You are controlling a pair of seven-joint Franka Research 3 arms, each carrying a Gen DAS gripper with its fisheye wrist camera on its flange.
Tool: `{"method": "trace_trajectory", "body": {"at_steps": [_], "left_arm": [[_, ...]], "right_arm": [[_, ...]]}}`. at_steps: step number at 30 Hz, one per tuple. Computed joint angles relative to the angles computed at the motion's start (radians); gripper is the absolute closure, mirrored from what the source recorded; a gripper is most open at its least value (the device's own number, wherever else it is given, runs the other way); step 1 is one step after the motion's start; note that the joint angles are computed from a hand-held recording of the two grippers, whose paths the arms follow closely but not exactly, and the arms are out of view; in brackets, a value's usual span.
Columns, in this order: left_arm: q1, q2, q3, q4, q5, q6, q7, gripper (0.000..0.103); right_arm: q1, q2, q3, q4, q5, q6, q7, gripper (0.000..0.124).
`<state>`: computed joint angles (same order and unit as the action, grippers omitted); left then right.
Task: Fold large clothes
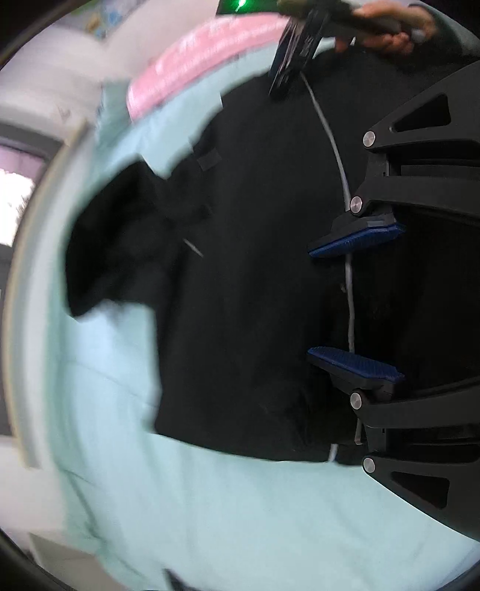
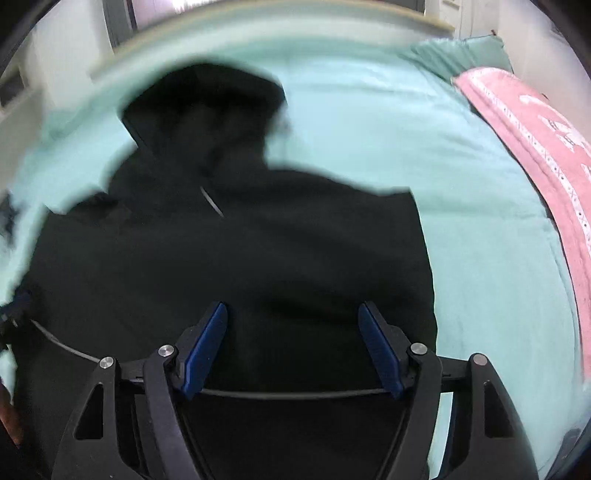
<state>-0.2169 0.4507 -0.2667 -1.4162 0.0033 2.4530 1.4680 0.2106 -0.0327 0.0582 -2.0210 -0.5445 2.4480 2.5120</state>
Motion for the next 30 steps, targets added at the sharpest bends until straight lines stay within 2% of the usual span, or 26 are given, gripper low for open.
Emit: {"method": "trace_trajectory", "body": {"at_steps": [2,5,10,12,14,16,19,21,23,24,26,28,30], "left_arm": [[0.008,0.007,-0.006,-0.021,-0.018,0.03,0.002,0.052],[-0.019,0.007,0.013,-0.017,0.034,0.024,-0.023,0.052],[-0.003,-0.037,-0.001,-0.063,0.029,0.054,-0.004,0.051],[0.034,-0.096,-0.038,-0.132,-0.04,0.106,0.059,0.051],[0.088,-0.17,-0.09,-0.213,-0.175,0.167,0.173,0.051],[0.099,-0.218,-0.099,-0.256,-0.268,0.187,0.236,0.051],[0.097,-0.235,-0.091,-0.273,-0.377,0.17,0.297,0.051],[0.067,-0.217,-0.055,-0.269,-0.336,0.15,0.247,0.051],[0.054,-0.159,-0.038,-0.233,-0.315,0.099,0.193,0.051],[0.065,-0.138,-0.045,-0.233,-0.342,0.098,0.199,0.051],[0.071,-0.141,-0.06,-0.277,-0.368,0.173,0.22,0.051],[0.05,-0.161,-0.051,-0.326,-0.315,0.249,0.214,0.051],[0.036,-0.177,-0.044,-0.363,-0.264,0.304,0.192,0.051]], "right_arm": [[0.003,0.009,0.004,-0.012,-0.058,0.008,0.004,0.048],[0.009,0.018,0.002,-0.019,-0.126,0.021,0.047,0.047],[0.003,-0.02,-0.006,-0.063,-0.055,0.071,0.015,0.046],[-0.003,-0.094,0.0,-0.122,-0.012,0.094,0.0,0.046],[-0.006,-0.191,0.007,-0.21,0.066,0.175,-0.036,0.046],[-0.018,-0.27,0.033,-0.273,0.087,0.224,-0.034,0.045],[-0.049,-0.316,0.093,-0.301,0.086,0.2,-0.033,0.037],[-0.084,-0.306,0.15,-0.298,0.056,0.152,-0.021,0.037],[-0.094,-0.26,0.172,-0.271,0.043,0.091,-0.02,0.037],[-0.096,-0.238,0.175,-0.272,0.023,0.09,-0.007,0.036],[-0.126,-0.226,0.212,-0.314,-0.155,0.145,0.122,0.035],[-0.138,-0.241,0.237,-0.348,-0.302,0.16,0.257,0.034],[-0.124,-0.247,0.225,-0.359,-0.343,0.164,0.31,0.034]]}}
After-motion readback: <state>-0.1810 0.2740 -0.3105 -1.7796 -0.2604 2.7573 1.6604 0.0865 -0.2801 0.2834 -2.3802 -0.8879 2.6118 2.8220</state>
